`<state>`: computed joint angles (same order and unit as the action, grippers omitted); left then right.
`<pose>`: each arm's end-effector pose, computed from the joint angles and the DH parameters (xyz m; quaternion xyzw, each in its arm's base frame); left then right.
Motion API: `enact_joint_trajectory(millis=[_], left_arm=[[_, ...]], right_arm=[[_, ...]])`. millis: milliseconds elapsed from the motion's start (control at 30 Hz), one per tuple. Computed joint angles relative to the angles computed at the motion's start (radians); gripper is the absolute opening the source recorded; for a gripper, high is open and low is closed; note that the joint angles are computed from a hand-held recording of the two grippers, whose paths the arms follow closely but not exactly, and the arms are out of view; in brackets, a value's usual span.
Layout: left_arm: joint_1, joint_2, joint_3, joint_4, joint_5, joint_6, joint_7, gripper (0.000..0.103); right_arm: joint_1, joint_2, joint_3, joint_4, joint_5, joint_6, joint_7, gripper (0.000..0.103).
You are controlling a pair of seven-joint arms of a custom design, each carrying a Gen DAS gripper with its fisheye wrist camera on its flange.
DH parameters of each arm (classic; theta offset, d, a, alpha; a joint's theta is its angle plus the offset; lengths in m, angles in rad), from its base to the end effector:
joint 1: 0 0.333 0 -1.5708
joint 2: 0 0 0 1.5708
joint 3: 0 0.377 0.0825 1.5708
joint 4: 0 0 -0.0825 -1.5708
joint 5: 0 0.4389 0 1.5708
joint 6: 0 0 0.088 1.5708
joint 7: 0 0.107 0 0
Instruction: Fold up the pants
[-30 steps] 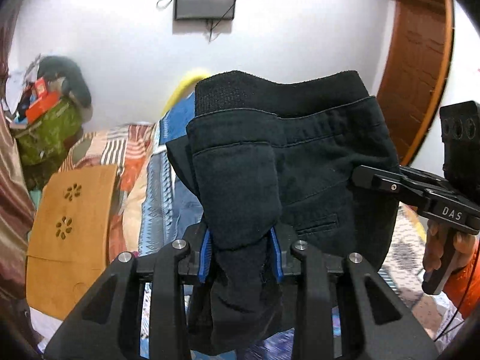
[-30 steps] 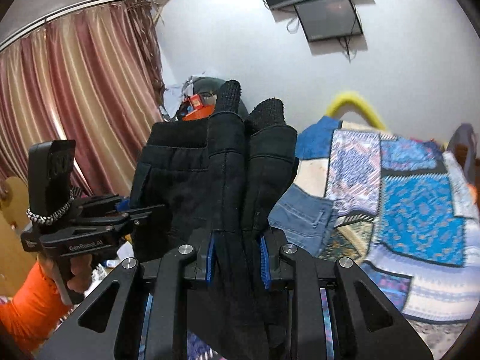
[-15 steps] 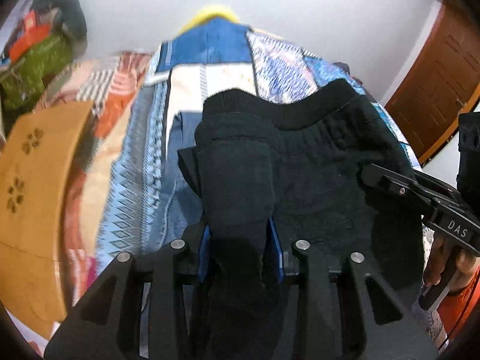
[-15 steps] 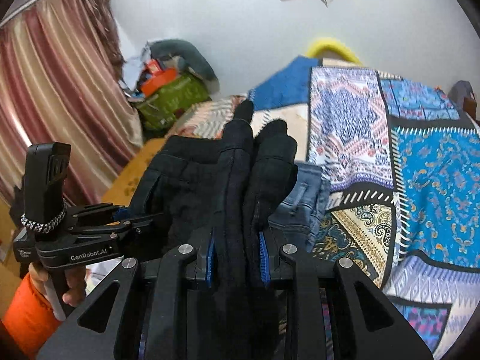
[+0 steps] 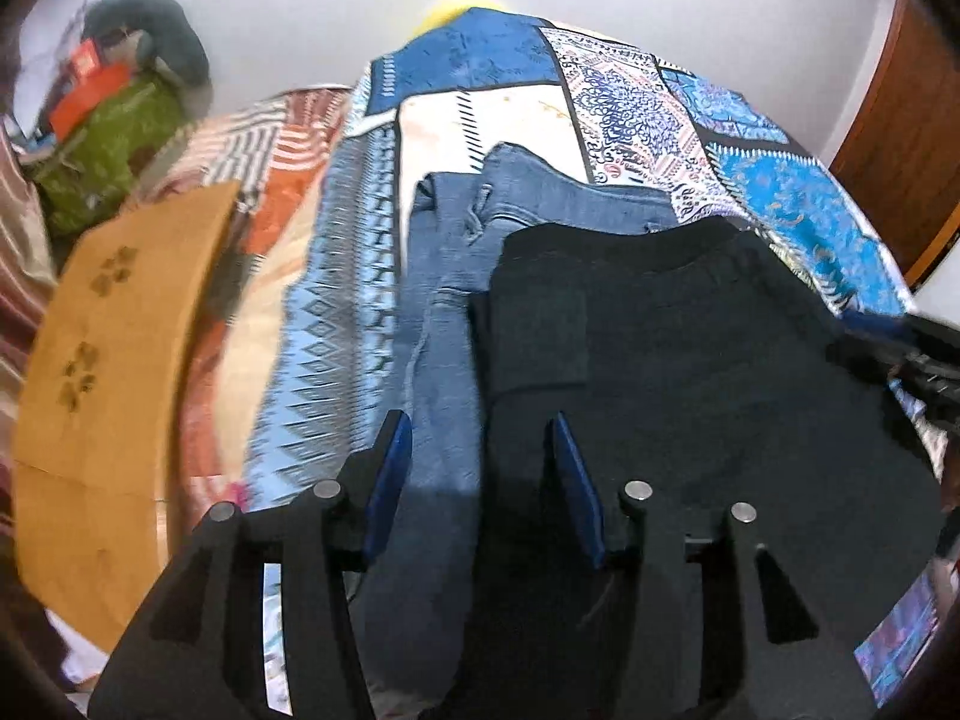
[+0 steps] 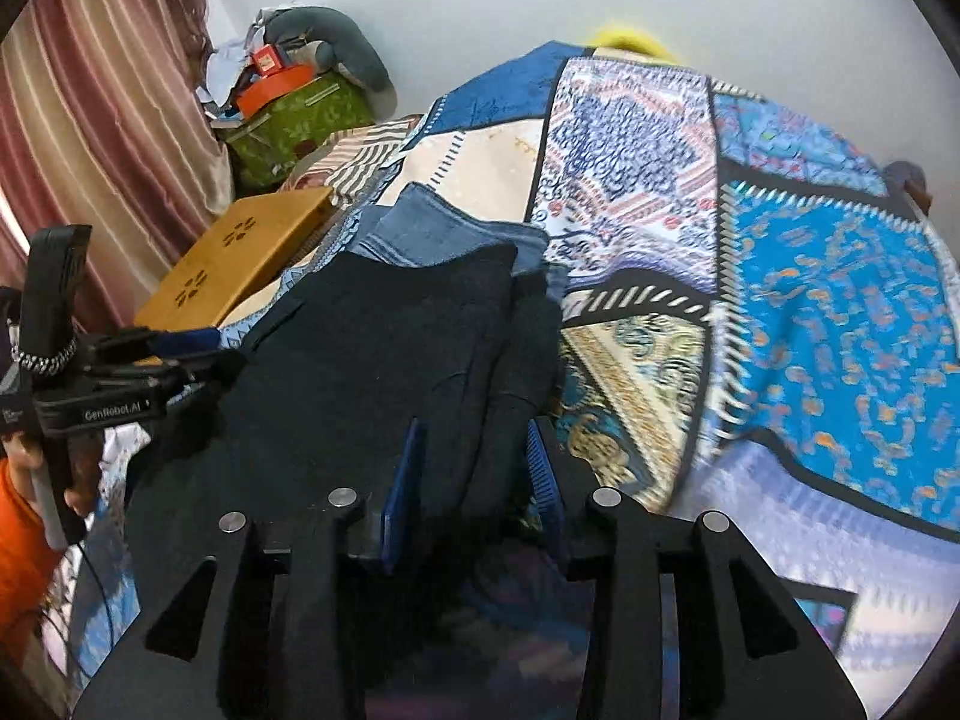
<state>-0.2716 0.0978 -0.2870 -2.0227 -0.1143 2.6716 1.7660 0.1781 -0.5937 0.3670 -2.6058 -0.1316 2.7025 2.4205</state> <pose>0.5699 -0.3457 0.4984 -0.4236 0.8622 -0.2542 0.1122 0.3606 0.2424 0.5334 -0.5963 0.7243 -0.1768 0.2978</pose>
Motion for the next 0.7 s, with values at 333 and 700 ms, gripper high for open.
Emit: enact_joint_trajectory(millis=[333,700], left_arm=[[-0.043,-0.228,0.042,-0.136,-0.138,0.046,0.118,0.049],[-0.286,-0.668,0.209,-0.351,-0.231,0.17,0.137,0.049]], right_arm=[[-0.004,-0.153,0.079,0.057,-0.064,-0.119,0.017,0.034],[-0.056,-0.352,0.241,0.199,-0.121,-0.199,0.12,0.034]])
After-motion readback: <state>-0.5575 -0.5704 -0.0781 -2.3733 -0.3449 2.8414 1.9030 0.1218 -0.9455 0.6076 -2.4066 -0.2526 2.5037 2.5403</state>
